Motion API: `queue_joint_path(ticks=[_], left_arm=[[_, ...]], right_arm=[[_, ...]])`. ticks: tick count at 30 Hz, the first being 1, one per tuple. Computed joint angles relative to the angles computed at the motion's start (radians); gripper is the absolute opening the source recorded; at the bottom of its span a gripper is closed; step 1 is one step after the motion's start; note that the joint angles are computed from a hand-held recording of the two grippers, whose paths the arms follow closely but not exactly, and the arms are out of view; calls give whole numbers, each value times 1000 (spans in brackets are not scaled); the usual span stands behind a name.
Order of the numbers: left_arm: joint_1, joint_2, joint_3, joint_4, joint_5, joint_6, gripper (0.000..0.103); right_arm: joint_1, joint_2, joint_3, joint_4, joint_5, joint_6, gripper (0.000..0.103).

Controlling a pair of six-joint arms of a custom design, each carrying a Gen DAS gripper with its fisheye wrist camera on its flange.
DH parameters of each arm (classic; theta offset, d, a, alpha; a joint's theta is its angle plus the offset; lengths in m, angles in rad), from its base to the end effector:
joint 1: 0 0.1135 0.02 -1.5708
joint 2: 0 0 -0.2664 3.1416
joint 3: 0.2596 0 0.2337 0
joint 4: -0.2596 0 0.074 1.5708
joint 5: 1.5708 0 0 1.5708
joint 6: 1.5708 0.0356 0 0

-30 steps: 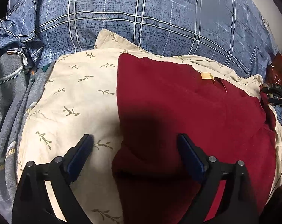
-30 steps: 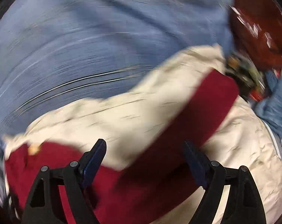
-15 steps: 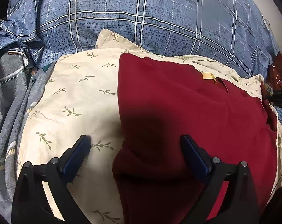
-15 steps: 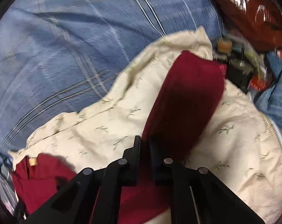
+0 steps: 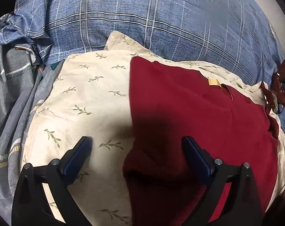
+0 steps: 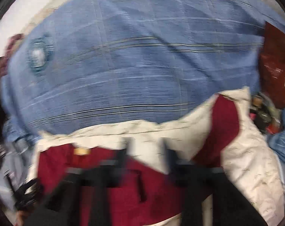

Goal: Fold small clothes

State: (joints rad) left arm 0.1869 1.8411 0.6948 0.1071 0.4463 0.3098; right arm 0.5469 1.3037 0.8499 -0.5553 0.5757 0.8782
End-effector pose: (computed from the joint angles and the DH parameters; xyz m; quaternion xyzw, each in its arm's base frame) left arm 0.2904 0.0393 0.0976 0.1158 0.9356 -0.1440 0.3008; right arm 0.2102 0.1053 0.2375 0.2295 0.8957 -0.0327 0.3794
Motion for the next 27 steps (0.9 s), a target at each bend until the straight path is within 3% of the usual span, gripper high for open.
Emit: queue_joint_path(ticks=[3,6,7,8,10,11,15,20,23,27], left_arm=[[3,9,11,-9,4,-5,99],[-10,8,3,4,-9,-6,99],[-14,7,0,8,-13,-2,99],[-15,7,-1,10,-14,0,99],[-13,10,3,6,-10,1,99],[-11,13,7,1,-7,1,99],[-5,-1,11,-14,1,-8,99],[35,-63,-7,-17,70,-13,99],[52,-69,-9,0,73,-23,99],[94,-40,39,-42,139,-60,99]], right_arm=[[-104,64,-20,-39,54,-10,80],[-270,158,-34,29,-89,-98,80],[-324,162,-72,87,-150,-116,76],[-366,164,-107,143,-191,-128,69],[-391,171,-135,177,-191,-163,13],[-386,161,-146,184,-188,-175,10],[-277,14,-166,142,-195,-199,8],[3,-51,-2,78,-137,-170,8],[132,8,96,136,-176,-197,8],[287,205,214,266,-268,-235,8]])
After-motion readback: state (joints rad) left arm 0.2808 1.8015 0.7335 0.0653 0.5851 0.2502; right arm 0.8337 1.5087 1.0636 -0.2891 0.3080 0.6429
